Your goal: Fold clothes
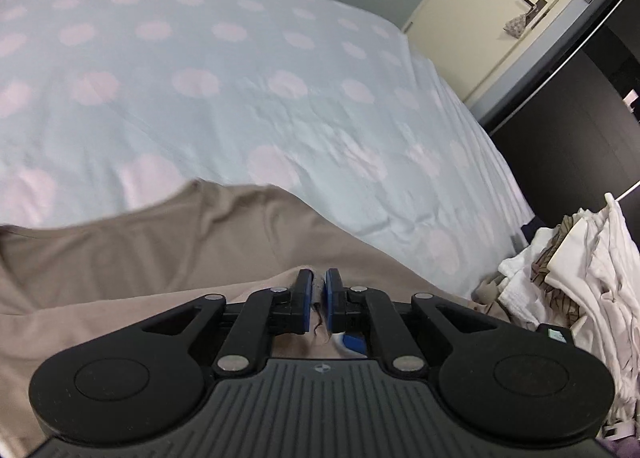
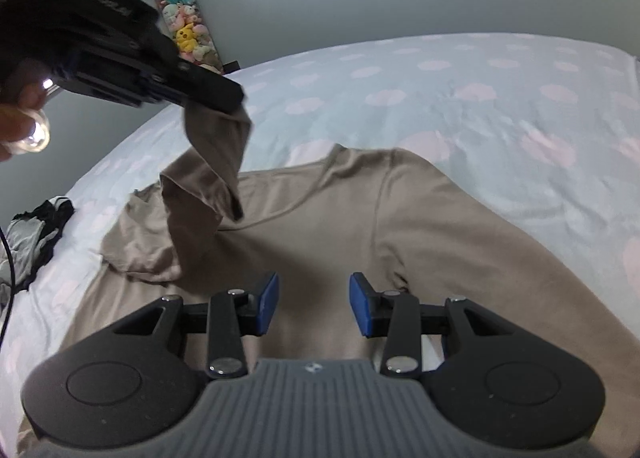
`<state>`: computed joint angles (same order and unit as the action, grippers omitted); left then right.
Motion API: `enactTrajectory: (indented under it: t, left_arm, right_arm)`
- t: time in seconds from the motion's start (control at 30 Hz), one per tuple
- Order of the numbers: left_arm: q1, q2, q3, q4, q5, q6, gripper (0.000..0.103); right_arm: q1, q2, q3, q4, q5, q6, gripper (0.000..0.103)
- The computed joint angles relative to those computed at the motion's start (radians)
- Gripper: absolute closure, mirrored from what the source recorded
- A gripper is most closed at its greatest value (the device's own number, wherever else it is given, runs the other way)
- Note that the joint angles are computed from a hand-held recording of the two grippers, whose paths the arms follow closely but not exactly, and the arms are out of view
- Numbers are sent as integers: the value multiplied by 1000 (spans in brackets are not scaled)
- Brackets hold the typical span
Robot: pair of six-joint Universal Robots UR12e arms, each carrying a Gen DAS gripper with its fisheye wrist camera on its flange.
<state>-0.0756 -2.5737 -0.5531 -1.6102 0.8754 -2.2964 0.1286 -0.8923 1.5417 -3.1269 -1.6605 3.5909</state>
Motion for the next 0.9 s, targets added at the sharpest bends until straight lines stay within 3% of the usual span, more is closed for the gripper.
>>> enactTrajectory:
  t: [0.03,0.07,0.2,0.4,0.53,0.73,0.8,0.9]
  left_arm:
    - [-1,-4,1,-4,4,-2,80]
    - [-2,-8,2,-8,7,-3,77]
    - [6,9,-53,59,40,-9,76]
    - [41,87,-236,296,154,7,76]
    - [73,130,-341,416,224,0,76]
    - [119,180,-477,610,342,-9,73]
    - [130,184,-504,680,383,-14,73]
    - [148,171,-504,737,385,-44,73]
  right_arm:
    - [-4,4,0,-1,7,4,60]
    - [-8,8,1,-7,17,11,60]
    - [-19,16,8,-28,52,28,60]
    - [-21,17,16,-65,57,41,62]
    - [-8,35,-12,-85,64,-37,62]
    - [5,67,-69,-23,60,-141,65]
    - [9,71,-79,0,48,-164,65]
    - [16,76,-96,29,20,-191,66]
